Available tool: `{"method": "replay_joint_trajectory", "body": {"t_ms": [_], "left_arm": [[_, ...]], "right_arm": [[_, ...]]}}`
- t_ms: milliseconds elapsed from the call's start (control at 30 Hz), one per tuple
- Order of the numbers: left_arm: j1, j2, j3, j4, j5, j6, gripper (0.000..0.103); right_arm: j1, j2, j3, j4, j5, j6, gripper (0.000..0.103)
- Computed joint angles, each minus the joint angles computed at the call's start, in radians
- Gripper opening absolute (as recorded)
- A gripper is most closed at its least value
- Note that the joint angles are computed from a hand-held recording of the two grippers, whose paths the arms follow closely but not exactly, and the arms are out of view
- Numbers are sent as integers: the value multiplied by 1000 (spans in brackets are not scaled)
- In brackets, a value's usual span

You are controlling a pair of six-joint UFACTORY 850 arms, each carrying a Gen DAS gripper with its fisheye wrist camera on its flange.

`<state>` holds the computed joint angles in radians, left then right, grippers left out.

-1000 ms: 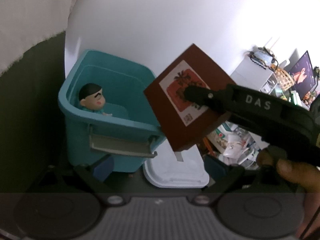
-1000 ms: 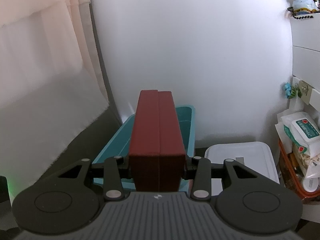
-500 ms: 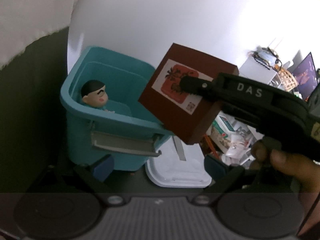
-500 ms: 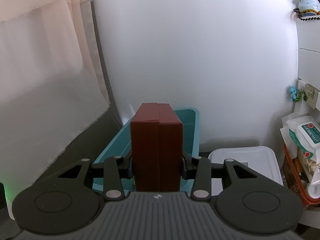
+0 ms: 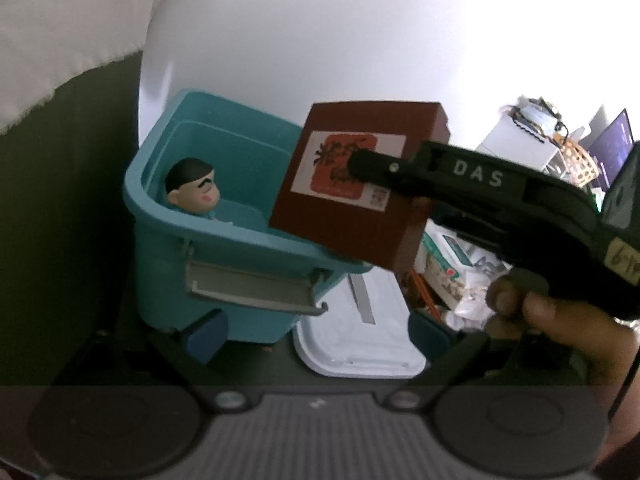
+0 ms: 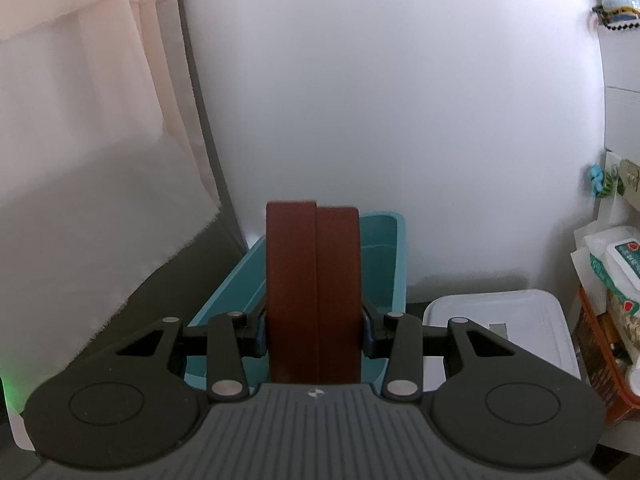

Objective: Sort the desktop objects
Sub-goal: 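Carry the red box with the right tool over the teal bin, then lower the red box into the teal bin beside the figurine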

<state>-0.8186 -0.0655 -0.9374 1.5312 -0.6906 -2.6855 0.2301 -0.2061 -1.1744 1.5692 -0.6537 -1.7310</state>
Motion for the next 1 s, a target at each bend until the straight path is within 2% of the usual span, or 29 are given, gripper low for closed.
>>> {"method": "replay_joint_trajectory", "body": {"t_ms": [233,367,533,667,1000], "left_arm": [[6,-2,1,2,10,-8,98],[10,-4,0,3,14,-10,98],[11,-7,-2,1,15,-10,98],[12,-9,-4,-2,18,-9,98],[21,-10,-1,9,33,-21,98]], "right_arm": [[-2,-2,10,9,3,-12,45],[39,-3,7,29,37,-10,45],[53,-34,-28,21,50,8,45],[30,-26,-27,-9,33,24,45],[40,-48,-38,-39,58,54,45]]}}
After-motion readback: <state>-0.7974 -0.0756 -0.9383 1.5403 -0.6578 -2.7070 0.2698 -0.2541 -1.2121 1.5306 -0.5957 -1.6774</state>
